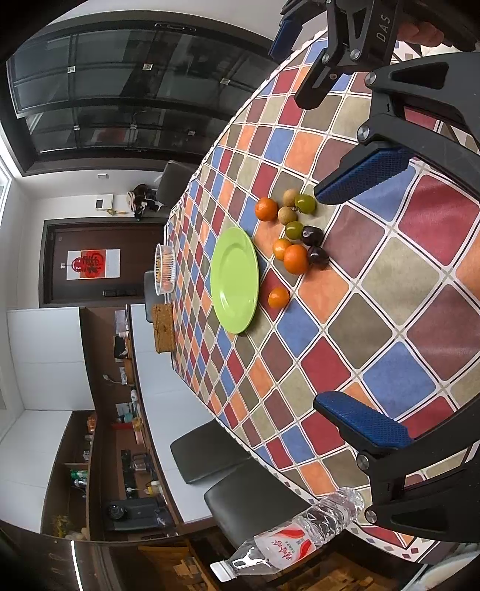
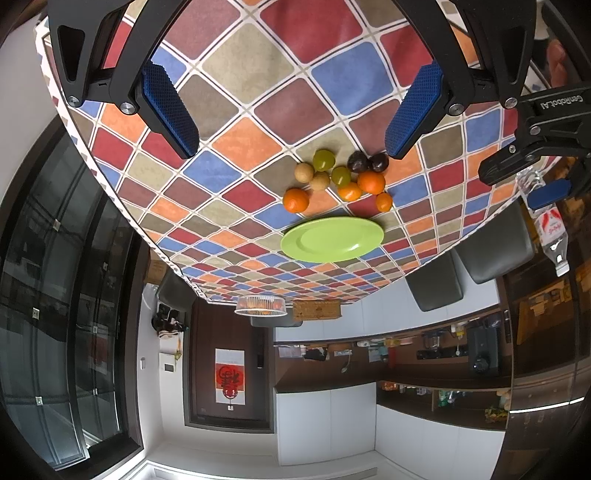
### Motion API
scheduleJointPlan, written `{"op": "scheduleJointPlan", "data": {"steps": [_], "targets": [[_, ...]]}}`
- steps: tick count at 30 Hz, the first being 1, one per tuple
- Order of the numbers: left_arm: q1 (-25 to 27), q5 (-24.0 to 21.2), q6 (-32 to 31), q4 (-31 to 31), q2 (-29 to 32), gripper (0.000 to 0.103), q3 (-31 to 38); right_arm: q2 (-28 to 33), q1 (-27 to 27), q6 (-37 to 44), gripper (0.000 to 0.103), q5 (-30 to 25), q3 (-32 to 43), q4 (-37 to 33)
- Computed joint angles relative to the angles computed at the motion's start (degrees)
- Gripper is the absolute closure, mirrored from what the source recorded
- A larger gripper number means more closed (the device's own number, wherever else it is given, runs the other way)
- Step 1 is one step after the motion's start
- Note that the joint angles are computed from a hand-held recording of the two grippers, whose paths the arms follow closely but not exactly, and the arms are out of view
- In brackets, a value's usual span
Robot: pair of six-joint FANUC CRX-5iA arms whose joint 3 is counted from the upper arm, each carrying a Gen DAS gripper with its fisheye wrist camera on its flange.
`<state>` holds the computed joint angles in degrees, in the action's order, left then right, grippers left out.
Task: Organize fruits
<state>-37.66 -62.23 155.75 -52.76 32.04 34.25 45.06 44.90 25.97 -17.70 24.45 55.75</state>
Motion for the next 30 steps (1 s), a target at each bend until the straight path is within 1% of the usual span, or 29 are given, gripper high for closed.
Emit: {"op": "scheduleJointPlan", "data": {"steps": [13, 30], "targets": [[0.0, 0.8, 0.3, -0.3, -0.4, 0.0, -0.5, -0.1, -0.2, -1.7, 0.001, 0.6, -0.6, 1.8], [-0.1, 0.7, 0.3, -0.4, -0.4, 0.0, -0.3, -0.2, -0.5, -3.6, 0.001, 1.2, -1.2, 3.8]]}}
